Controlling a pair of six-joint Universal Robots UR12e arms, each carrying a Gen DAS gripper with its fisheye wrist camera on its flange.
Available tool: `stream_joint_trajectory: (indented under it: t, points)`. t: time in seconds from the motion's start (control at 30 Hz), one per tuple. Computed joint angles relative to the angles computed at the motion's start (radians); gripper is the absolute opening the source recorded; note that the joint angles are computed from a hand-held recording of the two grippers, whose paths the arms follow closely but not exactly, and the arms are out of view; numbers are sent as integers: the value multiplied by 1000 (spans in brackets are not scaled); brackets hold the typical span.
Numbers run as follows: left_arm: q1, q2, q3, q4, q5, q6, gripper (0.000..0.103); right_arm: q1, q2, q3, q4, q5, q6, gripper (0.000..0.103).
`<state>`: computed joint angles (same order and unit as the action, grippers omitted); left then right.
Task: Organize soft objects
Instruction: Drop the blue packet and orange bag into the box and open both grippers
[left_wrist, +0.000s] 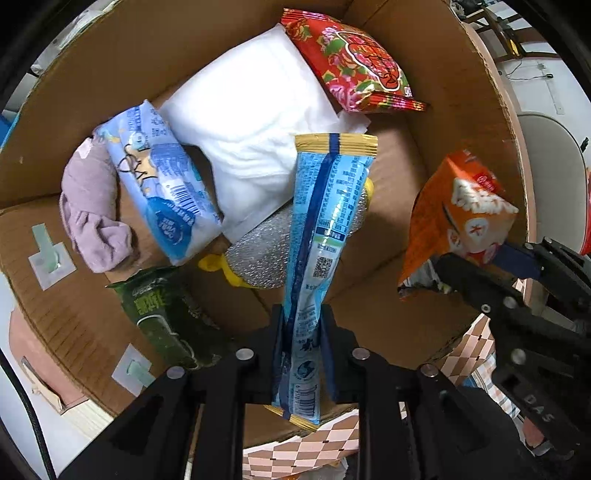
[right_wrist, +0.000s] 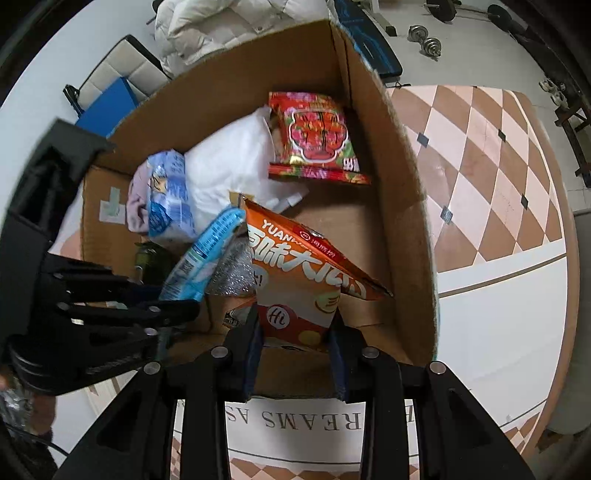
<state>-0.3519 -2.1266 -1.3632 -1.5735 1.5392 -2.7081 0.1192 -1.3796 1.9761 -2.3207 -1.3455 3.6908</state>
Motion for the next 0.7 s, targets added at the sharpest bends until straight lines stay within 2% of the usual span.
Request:
stream_joint_trajectory:
  t: [0.07, 0.1, 0.13, 0.2, 0.27, 0.37, 0.43, 0.53, 0.63, 0.7]
  points:
    - [8, -2, 14, -13, 4, -39, 25, 3, 7, -11, 26, 4, -9, 37]
    - [11, -1, 16, -12, -2, -59, 26, 3, 8, -15, 35, 3, -11, 43]
    - [16, 4, 14, -3, -12, -76, 31, 3, 8, -15, 36, 2, -14, 57]
    - [28, 19, 3, 18, -35, -94, 44, 2, 8, -17, 28, 2, -12, 72]
    - [40, 35, -11, 48, -66, -122, 60, 3, 3, -21, 29, -4, -16, 72]
    - [62, 60, -35, 92, -111, -168, 72, 4, -1, -29, 44, -8, -20, 74]
    - [76, 84, -64, 143, -130, -212, 79, 10, -3, -35, 55, -29, -25, 87]
    - [96, 126, -122, 223, -147, -270, 93, 23, -8, -41, 57, -64, -32, 93]
    - [105, 172, -189, 310, -140, -330, 95, 32, -16, -42, 71, -90, -39, 103]
    - [108, 200, -232, 366, -126, -370, 97, 38, -25, -38, 73, -115, -51, 103]
